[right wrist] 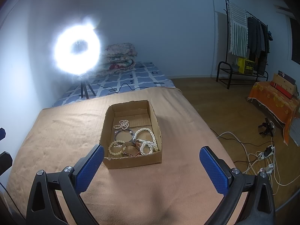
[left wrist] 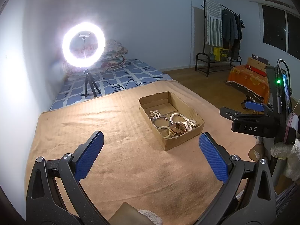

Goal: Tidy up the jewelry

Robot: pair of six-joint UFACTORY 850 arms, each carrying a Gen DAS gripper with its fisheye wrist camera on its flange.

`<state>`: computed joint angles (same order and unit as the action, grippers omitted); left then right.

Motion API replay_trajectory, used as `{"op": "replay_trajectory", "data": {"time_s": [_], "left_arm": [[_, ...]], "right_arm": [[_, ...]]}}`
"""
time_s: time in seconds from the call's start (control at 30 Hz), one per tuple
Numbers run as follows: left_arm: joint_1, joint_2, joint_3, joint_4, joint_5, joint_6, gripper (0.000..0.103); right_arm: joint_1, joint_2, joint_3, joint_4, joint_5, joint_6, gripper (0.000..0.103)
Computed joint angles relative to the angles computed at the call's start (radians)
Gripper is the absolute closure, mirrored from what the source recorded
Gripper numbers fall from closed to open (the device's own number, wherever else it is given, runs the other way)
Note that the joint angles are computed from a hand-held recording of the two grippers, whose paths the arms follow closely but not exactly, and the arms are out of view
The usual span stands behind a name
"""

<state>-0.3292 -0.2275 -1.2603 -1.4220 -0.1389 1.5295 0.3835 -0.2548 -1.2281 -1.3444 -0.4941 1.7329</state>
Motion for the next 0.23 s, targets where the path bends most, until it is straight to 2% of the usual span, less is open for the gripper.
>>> {"op": "replay_trajectory", "data": {"time_s": [0.17, 0.23], "left_arm": [[0.003, 0.002, 0.003, -0.075, 0.007, 0.077, 0.0], [0.005, 0.0, -0.003, -0.005, 0.004, 0.003, 0.0]], "right_arm": [[-0.002, -0.004, -0.005, 0.005, 0.001, 0.003, 0.0], [-0.003, -0.004, -0.003, 0.007, 0.002, 0.006, 0.0]]}}
